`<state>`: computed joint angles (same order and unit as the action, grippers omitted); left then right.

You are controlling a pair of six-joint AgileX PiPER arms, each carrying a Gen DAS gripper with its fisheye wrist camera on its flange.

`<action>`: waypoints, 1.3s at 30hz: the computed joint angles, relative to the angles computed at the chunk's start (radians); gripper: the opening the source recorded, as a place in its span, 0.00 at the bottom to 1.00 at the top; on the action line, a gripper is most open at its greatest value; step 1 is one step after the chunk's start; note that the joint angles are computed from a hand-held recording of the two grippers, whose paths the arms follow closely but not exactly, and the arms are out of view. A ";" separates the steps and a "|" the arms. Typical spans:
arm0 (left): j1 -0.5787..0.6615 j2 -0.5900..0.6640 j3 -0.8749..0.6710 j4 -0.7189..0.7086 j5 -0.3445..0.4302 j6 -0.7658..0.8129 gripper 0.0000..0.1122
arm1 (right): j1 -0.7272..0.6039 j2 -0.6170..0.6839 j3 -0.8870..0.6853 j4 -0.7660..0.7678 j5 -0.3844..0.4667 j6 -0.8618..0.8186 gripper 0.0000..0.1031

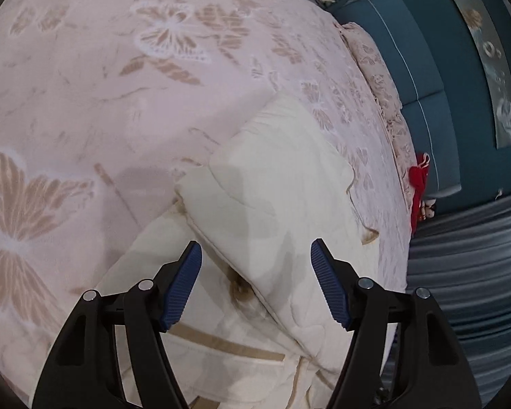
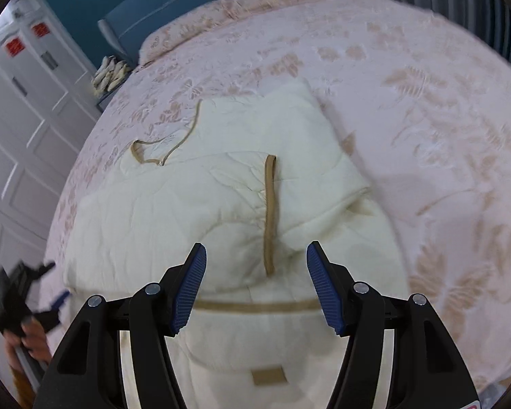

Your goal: Fold large clothes

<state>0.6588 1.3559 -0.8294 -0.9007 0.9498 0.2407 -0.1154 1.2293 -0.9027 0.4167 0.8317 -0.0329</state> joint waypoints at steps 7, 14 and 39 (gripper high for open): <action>-0.022 0.073 0.017 -0.044 -0.025 0.023 0.25 | -0.023 0.152 -0.015 0.187 0.011 -0.074 0.21; -0.079 -0.019 -0.115 0.042 -0.044 -0.009 0.08 | 0.056 0.043 -0.234 0.073 -0.003 -0.043 0.03; -0.466 -0.108 0.002 0.785 -0.221 -0.472 0.36 | 0.206 0.128 -0.077 -0.379 -0.049 0.279 0.13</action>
